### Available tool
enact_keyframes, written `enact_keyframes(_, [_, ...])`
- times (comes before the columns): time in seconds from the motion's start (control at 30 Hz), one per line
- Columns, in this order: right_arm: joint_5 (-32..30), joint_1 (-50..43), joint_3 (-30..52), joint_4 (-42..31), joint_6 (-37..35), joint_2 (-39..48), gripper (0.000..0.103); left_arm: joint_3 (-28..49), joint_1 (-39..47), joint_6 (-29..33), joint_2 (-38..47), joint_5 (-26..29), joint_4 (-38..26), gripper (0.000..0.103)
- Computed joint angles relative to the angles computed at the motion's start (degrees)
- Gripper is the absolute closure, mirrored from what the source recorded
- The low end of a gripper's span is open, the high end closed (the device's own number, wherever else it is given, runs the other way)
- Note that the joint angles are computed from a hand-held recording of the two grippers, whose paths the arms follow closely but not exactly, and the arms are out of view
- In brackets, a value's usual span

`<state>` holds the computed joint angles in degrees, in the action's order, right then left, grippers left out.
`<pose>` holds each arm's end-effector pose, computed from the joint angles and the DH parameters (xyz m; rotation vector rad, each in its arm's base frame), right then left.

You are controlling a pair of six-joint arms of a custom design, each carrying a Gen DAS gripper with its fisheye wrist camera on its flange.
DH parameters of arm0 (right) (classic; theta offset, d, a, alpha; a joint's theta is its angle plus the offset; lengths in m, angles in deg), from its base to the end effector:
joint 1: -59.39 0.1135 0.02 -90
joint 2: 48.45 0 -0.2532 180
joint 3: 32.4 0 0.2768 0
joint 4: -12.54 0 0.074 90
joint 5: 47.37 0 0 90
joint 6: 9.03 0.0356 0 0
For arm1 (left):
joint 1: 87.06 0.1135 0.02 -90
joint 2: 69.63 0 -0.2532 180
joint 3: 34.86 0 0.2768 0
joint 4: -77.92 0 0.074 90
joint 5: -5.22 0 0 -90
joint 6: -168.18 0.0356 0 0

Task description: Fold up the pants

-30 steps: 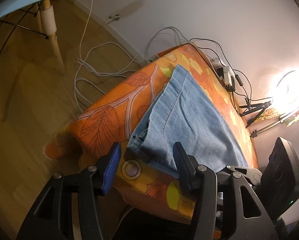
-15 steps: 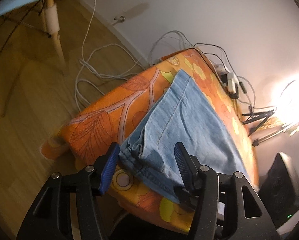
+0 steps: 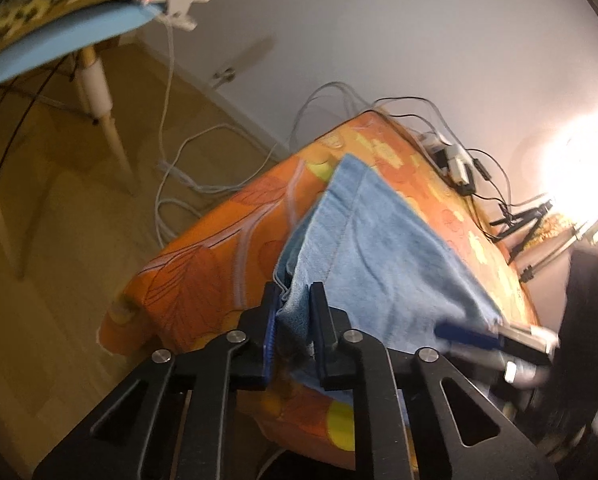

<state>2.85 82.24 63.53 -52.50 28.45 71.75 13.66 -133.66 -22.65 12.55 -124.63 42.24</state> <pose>0.3606 0.1767 0.1172 -1.7115 2.2056 0.9721 0.1895 -0.1672 0.1161 -1.2216 2.0416 -0.1740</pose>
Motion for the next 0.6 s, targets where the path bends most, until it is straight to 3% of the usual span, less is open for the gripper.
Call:
enact_keyframes(0.23, [-0.51, 4.19, 19.01, -10.81, 13.35, 10.82, 0.054, 2.1, -1.33, 3.43, 2.21, -1.44, 1.18, 0.092])
enact_keyframes(0.4, [1.94, 9.4, 21.0, -9.65, 17.29, 12.77, 0.054, 3.38, -1.69, 4.96, 3.24, -1.69, 0.24, 0.092])
enact_keyframes(0.6, [9.22, 14.54, 19.84, -5.99, 22.14, 13.72, 0.056, 3.93, -1.99, 5.71, 4.1, -1.73, 1.09, 0.092])
